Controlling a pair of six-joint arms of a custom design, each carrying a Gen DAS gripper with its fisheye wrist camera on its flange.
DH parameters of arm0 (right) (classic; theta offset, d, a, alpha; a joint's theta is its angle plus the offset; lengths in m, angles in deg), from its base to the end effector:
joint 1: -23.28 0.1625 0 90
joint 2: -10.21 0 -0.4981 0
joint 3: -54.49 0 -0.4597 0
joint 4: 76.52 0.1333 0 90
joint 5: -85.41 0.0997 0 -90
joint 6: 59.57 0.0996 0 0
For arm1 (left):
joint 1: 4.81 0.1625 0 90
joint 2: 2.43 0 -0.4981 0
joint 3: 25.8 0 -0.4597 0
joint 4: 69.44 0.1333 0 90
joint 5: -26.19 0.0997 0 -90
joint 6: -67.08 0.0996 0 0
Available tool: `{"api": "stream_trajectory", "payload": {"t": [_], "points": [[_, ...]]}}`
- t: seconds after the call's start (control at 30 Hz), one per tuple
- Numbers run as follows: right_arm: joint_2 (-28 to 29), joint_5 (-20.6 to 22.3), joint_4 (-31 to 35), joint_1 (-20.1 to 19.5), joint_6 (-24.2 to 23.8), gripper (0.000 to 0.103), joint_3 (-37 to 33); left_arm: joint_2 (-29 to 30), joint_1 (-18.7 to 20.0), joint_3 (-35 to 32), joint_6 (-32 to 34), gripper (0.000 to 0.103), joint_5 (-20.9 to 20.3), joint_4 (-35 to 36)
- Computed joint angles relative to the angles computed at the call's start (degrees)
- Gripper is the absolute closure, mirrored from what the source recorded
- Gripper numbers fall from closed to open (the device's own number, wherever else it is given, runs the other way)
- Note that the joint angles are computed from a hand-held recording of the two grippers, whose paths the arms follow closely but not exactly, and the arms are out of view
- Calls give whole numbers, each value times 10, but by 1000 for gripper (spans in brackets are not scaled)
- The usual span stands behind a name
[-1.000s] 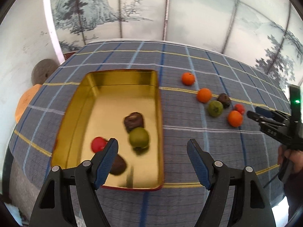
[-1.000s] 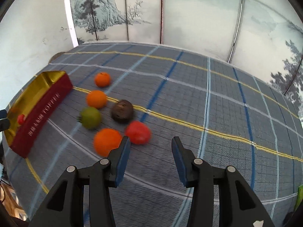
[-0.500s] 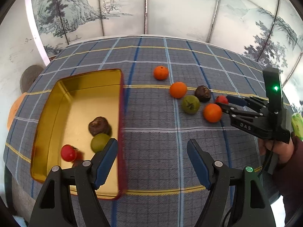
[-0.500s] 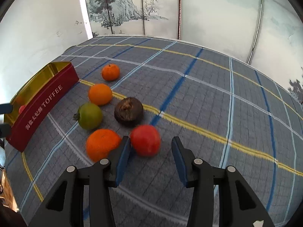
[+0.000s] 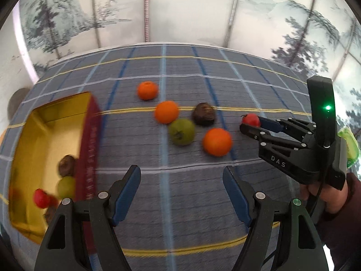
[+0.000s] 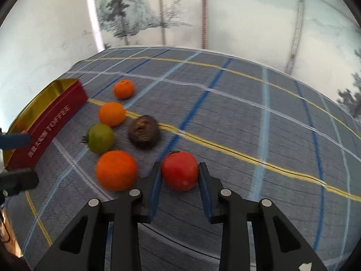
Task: Organize fruits
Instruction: 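Move the right tool to a red tomato and close on it, then grasp an orange with the left tool while the right tool holds the tomato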
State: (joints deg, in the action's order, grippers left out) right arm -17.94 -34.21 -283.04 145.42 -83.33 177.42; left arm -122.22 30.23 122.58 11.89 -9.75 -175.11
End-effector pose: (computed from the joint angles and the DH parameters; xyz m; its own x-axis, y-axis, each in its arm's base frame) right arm 0.3508 -0.4003 -0.1041 -0.5637 -0.5983 0.5694 -0.7881 0.5960 -0.1540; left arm -0.0739 -0.3131 0.2955 -0.7630 -0.1258 -0.6341 0.3006 0.7994 -0.5203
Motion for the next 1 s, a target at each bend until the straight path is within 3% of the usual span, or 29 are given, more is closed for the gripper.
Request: {"api": "stream_trajectory", "payload": {"t": [0.17, 0.4, 0.67, 0.83, 1.0], "points": [[-17, -41, -36, -14, 29, 74, 27, 75, 31, 5, 76, 28, -13, -127], [-28, -55, -53, -21, 53, 74, 47, 160, 72, 3, 145, 30, -17, -258], [-28, -60, -42, -22, 55, 73, 45, 214, 103, -7, 187, 44, -16, -327], [-29, -56, -40, -24, 58, 73, 46, 232, 109, -13, 190, 61, -11, -330], [-30, -54, -39, -24, 59, 72, 47, 210, 101, -6, 172, 62, -16, -308]]}}
